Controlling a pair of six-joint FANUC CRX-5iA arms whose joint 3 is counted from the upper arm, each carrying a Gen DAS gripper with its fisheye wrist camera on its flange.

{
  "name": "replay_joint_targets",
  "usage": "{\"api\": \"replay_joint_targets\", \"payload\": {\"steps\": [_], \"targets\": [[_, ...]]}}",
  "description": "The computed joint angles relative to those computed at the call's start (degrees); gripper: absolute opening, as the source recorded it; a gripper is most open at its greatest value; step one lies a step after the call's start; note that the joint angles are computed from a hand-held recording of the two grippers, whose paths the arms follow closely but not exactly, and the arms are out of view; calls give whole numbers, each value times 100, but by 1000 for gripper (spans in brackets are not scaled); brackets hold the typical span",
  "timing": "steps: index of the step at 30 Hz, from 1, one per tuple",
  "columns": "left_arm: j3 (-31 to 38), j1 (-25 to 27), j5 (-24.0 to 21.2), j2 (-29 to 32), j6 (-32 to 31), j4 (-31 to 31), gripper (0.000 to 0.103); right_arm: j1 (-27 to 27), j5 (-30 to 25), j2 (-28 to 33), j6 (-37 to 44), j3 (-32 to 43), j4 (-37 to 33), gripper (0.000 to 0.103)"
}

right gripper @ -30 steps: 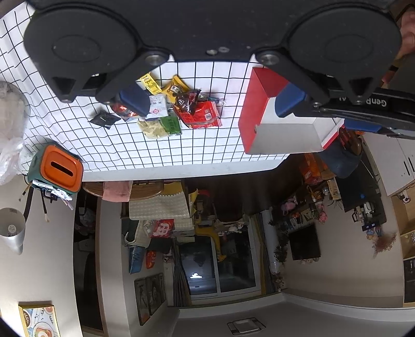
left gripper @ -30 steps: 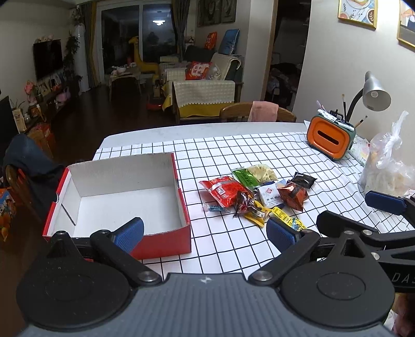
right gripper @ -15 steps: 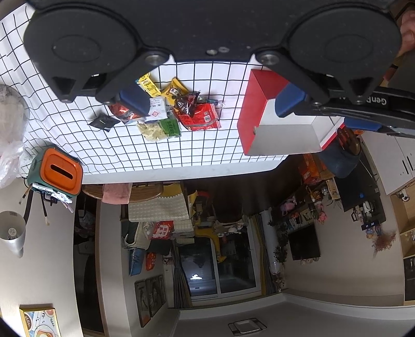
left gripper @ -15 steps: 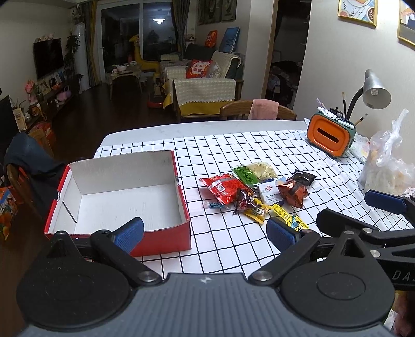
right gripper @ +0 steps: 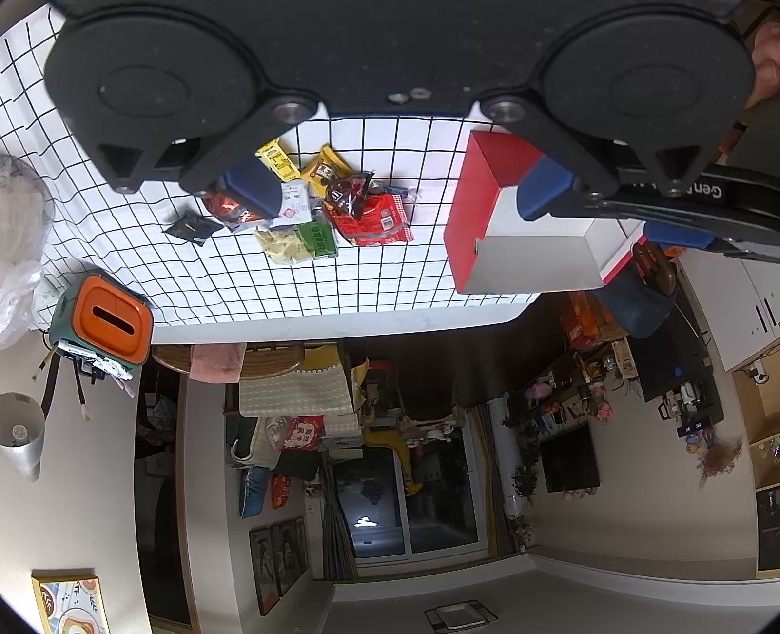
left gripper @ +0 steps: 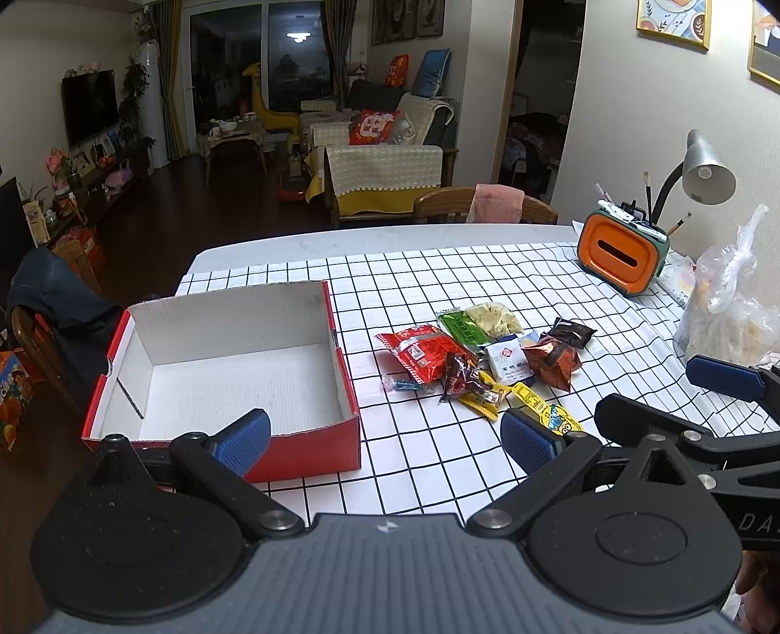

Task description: Organize snacks

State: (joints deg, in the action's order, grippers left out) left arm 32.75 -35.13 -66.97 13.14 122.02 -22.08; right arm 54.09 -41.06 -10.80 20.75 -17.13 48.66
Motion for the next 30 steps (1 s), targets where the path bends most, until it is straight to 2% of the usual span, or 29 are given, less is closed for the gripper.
{"api": "replay_joint_targets", "payload": {"steps": [19,24,30], "targets": [[-33,106,87,28,-101,119,101,-31,36,97,167,148,-277,103],[131,130,76,199,-171,221,101,-160,140,95,308,144,-357,103],[550,144,-85,603,-238,330,101,-465,331,191,864,250,-765,103]]}}
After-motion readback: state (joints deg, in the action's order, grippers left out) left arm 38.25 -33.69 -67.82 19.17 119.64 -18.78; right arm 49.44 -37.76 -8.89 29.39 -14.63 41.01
